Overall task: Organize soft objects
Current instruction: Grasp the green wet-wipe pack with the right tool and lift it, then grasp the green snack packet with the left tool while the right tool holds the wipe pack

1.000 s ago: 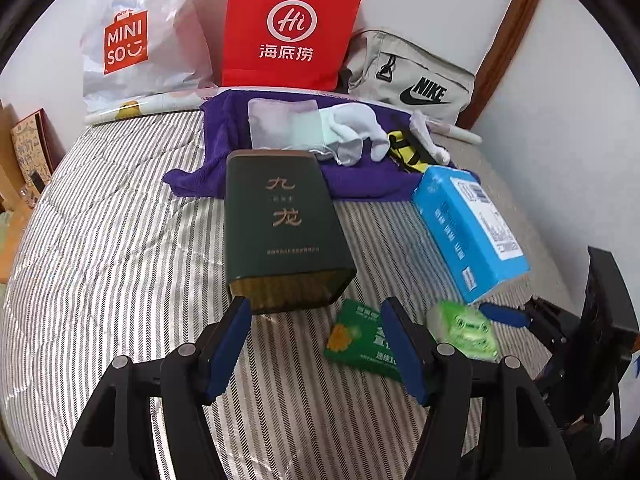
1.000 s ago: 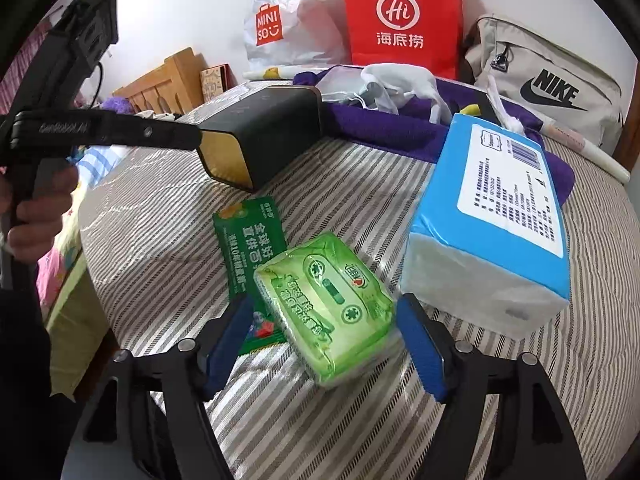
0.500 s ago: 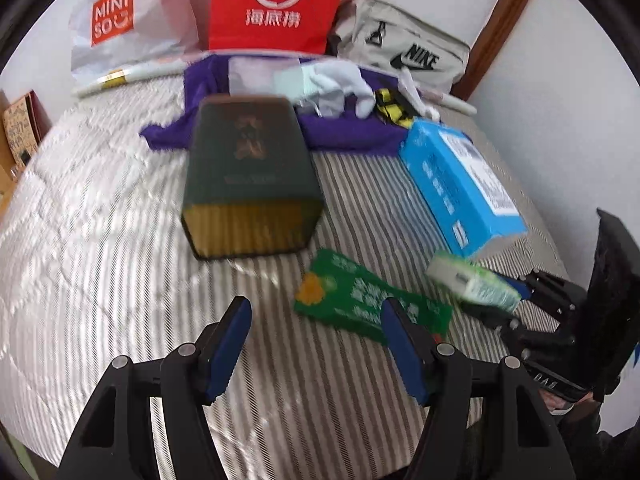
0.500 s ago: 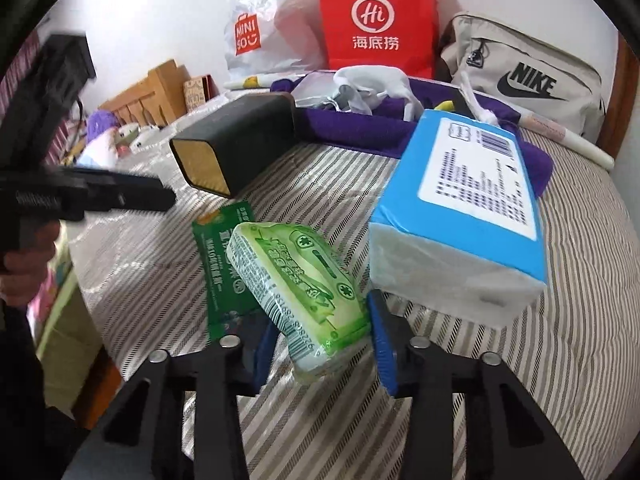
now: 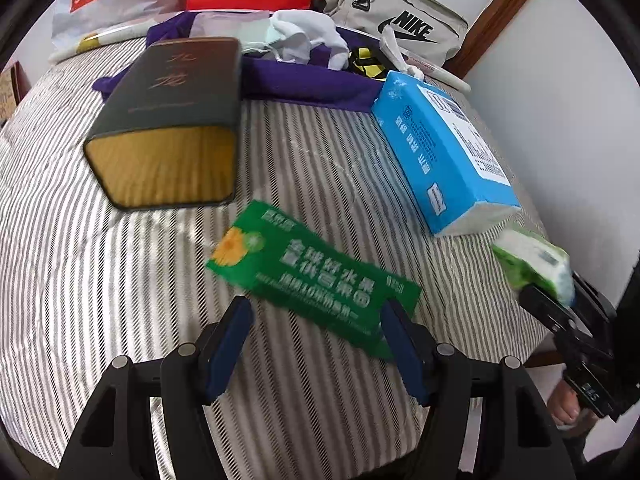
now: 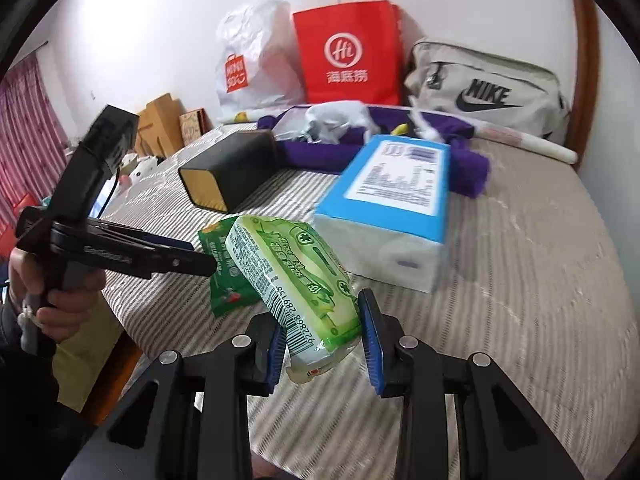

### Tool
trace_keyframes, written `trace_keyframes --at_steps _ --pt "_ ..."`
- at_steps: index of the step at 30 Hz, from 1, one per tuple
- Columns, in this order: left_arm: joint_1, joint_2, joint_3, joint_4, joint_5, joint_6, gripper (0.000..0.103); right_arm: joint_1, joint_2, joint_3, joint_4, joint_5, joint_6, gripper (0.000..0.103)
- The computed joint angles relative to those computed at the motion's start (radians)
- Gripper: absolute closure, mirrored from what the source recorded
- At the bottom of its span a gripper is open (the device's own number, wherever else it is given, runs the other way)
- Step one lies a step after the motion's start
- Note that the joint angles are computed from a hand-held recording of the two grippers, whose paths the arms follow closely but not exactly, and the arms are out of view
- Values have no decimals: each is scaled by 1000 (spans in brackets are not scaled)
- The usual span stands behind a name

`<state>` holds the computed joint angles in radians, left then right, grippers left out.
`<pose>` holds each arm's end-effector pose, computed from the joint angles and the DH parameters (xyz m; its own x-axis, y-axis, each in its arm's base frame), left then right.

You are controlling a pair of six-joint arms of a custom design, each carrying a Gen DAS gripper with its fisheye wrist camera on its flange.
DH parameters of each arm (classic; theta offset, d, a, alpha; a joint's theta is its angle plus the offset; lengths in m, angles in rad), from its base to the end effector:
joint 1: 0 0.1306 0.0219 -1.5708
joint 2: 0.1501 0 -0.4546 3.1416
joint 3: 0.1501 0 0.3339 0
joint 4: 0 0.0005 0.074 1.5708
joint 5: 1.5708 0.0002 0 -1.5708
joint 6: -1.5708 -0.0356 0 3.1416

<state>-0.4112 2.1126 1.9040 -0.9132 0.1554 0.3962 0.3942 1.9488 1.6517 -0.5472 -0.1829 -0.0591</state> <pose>0.6262 -0.2796 0.3131 -0.9380 -0.0069 -0.3466 0.1024 0.9496 -0.2962 0.5909 0.2523 0.3439 -0.7179 -0.2357 -0.6551 -0.4476 0.8770 0.1749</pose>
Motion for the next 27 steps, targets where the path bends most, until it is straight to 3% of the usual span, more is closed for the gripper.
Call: trace_keyframes --at_steps 6,15,18,22,27 --pt "-26 67 127 -74 -44 -10 36 -28 -34 -53 41 0 -18 69" --pt "-82 168 318 -195 -239 -60 33 -57 -33 -67 55 -8 -41 69" --pt "-94 158 288 -167 -289 -98 33 -60 -36 -71 58 -7 -43 69" --pt "-84 114 205 -114 -277 -104 36 -62 -40 -81 68 -7 -49 69" --pt "-77 96 159 -43 -285 -117 55 -56 -33 -74 62 -8 -52 69"
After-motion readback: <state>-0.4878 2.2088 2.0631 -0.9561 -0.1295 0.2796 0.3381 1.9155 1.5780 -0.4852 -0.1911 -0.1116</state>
